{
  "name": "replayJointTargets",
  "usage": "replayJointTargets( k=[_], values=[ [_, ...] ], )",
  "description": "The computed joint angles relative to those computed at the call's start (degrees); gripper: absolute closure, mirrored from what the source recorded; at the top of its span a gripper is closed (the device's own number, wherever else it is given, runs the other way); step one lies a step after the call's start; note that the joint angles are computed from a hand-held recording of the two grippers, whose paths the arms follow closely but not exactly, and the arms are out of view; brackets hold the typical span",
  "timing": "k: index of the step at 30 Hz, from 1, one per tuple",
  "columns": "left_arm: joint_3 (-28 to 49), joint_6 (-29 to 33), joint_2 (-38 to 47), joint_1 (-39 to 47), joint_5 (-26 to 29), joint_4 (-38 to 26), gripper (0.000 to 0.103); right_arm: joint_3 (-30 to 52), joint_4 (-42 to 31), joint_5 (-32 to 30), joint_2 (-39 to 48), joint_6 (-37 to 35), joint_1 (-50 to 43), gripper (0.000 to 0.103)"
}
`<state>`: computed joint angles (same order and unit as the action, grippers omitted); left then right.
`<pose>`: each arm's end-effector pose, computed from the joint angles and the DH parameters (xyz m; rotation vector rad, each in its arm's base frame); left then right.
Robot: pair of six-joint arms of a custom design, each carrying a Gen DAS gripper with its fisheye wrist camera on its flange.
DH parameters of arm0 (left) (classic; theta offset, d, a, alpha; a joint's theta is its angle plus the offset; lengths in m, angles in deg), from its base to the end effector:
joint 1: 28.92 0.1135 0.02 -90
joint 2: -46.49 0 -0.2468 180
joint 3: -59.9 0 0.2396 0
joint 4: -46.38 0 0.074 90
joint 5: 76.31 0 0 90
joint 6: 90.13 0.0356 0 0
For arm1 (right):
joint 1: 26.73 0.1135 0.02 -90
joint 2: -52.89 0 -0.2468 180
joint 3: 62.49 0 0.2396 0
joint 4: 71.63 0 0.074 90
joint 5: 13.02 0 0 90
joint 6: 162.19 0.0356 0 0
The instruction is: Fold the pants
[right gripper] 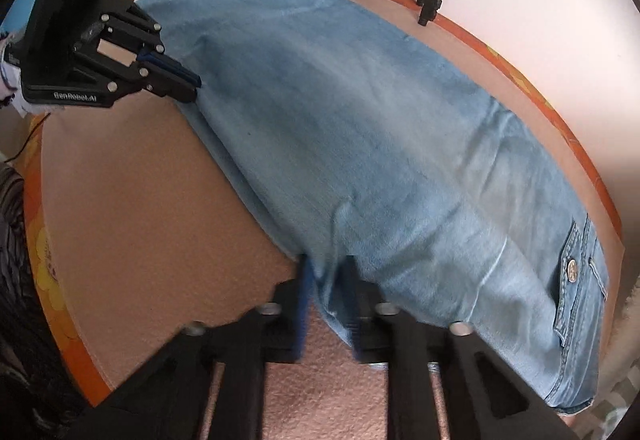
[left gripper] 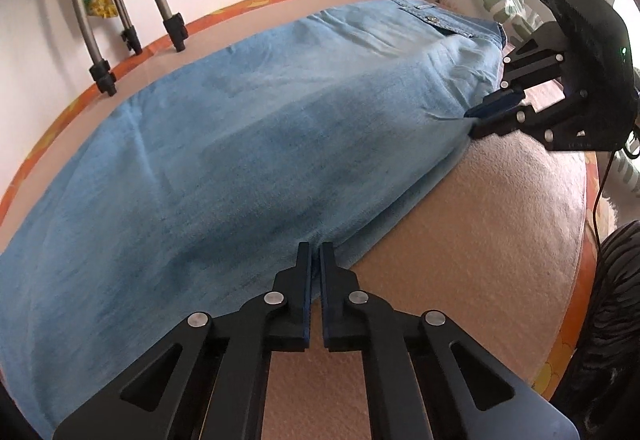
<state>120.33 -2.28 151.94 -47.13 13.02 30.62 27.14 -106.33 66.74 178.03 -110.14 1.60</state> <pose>0.2933 -0.0960 0.0862 0.3642 2.6103 -0.1063 0.3438 0.1925 0.0736 -1.5538 2.3005 0.2072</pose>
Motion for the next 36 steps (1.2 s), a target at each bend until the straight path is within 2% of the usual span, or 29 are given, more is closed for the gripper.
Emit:
replayJointTargets(
  k=[4,7,10,13,14,16,18,22,24,27,31,32,34,36],
  values=[
    [-2.50,-0.57,-2.97,-0.07,2.02,-1.02,0.103,-1.78,-1.53,-1.92,-2.33,-1.26,-0.70,0.103],
    [-4.17,0.02,-4.41,-0.65,0.80,-1.42,0.103,-0.81,-3.32,-1.99,-1.55,-1.81,-1.20,0.103],
    [-6.40,0.64,-7.63,-0.90,-2.38,-0.10,0.102,-4.12,2.49,0.40,-3.10,-1.48,-0.48,0.103],
    [-6.56,1.62,-8.46,0.65,-2.74,-1.21,0.082,-3.49,2.40,-0.64,-3.72,-0.04,-0.10,0.095],
    [-6.95,1.88,-8.58,1.67,-2.28,-0.84,0.078,-3.37,2.42,-1.97,-4.08,0.50,0.00,0.086],
    [-7.35,1.34,-8.45,3.49,-1.39,0.22,0.078,-1.83,1.91,-4.20,-3.69,2.51,0.78,0.080],
    [-7.49,0.20,-7.98,5.59,0.64,1.46,0.078,0.28,1.62,-4.89,-2.11,4.22,2.13,0.080],
    [-4.65,0.36,-3.61,9.16,6.71,-1.08,0.076,5.42,1.34,-4.87,2.50,7.67,4.30,0.076],
    [-5.61,0.29,-4.38,10.64,8.96,-0.69,0.076,7.90,0.71,-5.35,5.07,9.62,5.05,0.073],
    [-7.59,1.08,-5.94,11.14,9.51,-0.84,0.076,11.51,-2.16,-3.83,8.31,9.19,6.09,0.073],
    [-11.62,1.07,-10.81,11.70,7.12,-1.33,0.076,8.14,-0.09,-4.83,5.78,11.51,5.70,0.072],
    [-12.91,0.54,-12.66,12.38,6.92,-1.10,0.076,5.18,1.55,-5.43,3.37,12.79,5.38,0.072],
    [-16.18,-0.29,-18.89,15.05,6.87,-1.70,0.076,2.06,3.40,-6.64,-0.02,15.29,4.92,0.071],
    [-18.59,-0.04,-27.85,19.21,7.24,-5.73,0.076,-0.70,5.02,-7.55,-3.54,17.57,5.14,0.068]
  ],
)
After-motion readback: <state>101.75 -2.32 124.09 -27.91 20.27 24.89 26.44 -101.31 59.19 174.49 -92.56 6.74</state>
